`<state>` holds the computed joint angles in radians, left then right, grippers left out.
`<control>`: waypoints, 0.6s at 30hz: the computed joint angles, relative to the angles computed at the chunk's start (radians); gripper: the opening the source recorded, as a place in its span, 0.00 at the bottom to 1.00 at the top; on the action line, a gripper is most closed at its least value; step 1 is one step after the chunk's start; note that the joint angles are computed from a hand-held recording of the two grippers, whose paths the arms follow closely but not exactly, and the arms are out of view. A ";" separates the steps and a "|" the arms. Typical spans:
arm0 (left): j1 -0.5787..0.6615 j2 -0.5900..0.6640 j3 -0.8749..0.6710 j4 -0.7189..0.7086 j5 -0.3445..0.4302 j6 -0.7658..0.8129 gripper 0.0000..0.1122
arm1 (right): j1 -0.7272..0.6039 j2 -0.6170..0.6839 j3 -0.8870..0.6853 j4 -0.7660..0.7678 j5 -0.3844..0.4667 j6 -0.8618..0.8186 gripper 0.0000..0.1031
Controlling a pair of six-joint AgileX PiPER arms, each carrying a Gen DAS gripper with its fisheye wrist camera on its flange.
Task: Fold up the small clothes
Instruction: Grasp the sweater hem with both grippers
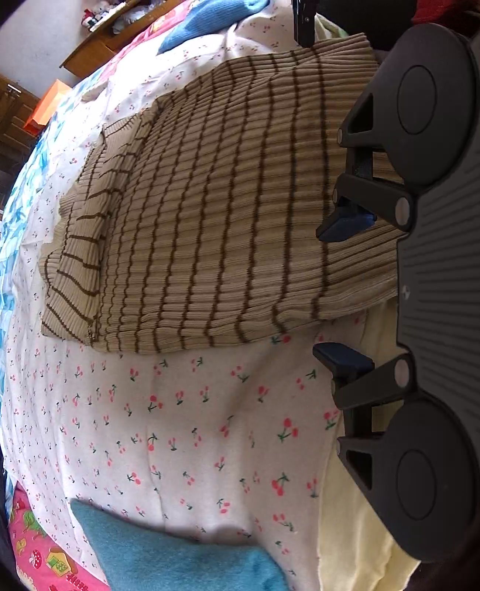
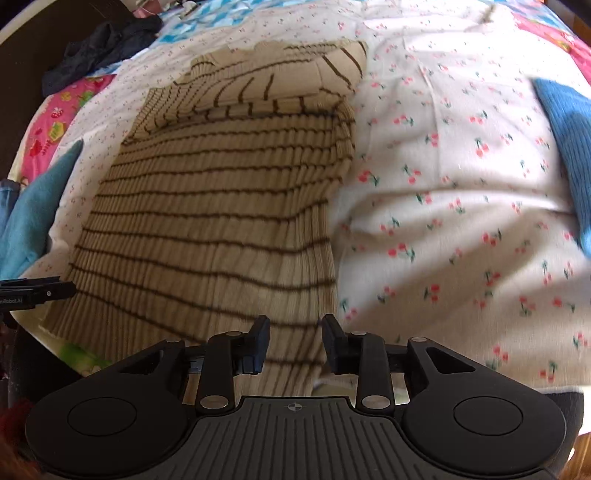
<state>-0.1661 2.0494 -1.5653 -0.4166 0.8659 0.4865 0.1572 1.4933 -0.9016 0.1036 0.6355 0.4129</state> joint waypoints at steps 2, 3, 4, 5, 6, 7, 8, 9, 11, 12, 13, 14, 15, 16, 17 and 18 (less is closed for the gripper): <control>-0.008 -0.020 0.033 0.015 -0.018 -0.001 0.58 | 0.002 -0.023 0.030 0.027 0.023 0.005 0.32; -0.011 -0.025 0.041 0.022 -0.020 -0.006 0.58 | 0.010 -0.031 0.043 0.022 0.027 0.016 0.33; -0.015 -0.028 0.043 0.033 -0.016 -0.018 0.58 | 0.016 -0.035 0.051 0.018 0.030 0.026 0.33; -0.018 -0.031 0.042 0.040 -0.011 -0.026 0.58 | 0.017 -0.034 0.059 0.032 0.030 0.019 0.33; -0.018 -0.035 0.043 0.044 -0.003 -0.027 0.58 | 0.010 -0.027 0.064 0.069 0.033 -0.011 0.33; -0.019 -0.039 0.043 0.049 0.005 -0.029 0.58 | 0.001 -0.020 0.070 0.110 0.031 -0.041 0.33; -0.021 -0.045 0.046 0.055 0.011 -0.029 0.58 | -0.010 -0.012 0.075 0.154 0.029 -0.078 0.33; -0.020 -0.048 0.047 0.059 0.019 -0.027 0.58 | -0.021 -0.005 0.081 0.193 0.028 -0.111 0.33; -0.022 -0.054 0.053 0.070 0.022 -0.032 0.52 | -0.031 0.002 0.090 0.236 0.018 -0.147 0.33; -0.025 -0.055 0.052 0.079 0.024 -0.040 0.50 | -0.036 0.003 0.093 0.252 0.016 -0.165 0.34; -0.027 -0.055 0.052 0.084 0.027 -0.048 0.45 | -0.040 0.003 0.095 0.269 0.014 -0.183 0.34; -0.026 -0.052 0.046 0.084 0.036 -0.055 0.38 | -0.047 0.002 0.098 0.294 0.015 -0.208 0.33; -0.023 -0.045 0.037 0.076 0.049 -0.059 0.34 | -0.056 0.001 0.103 0.319 0.017 -0.231 0.32; -0.017 -0.036 0.027 0.063 0.065 -0.063 0.24 | -0.068 0.000 0.110 0.350 0.019 -0.258 0.31; -0.009 -0.024 0.014 0.047 0.084 -0.068 0.15 | -0.080 0.000 0.118 0.381 0.017 -0.280 0.24; 0.004 -0.011 0.001 0.020 0.104 -0.071 0.13 | -0.092 -0.002 0.129 0.409 0.011 -0.297 0.17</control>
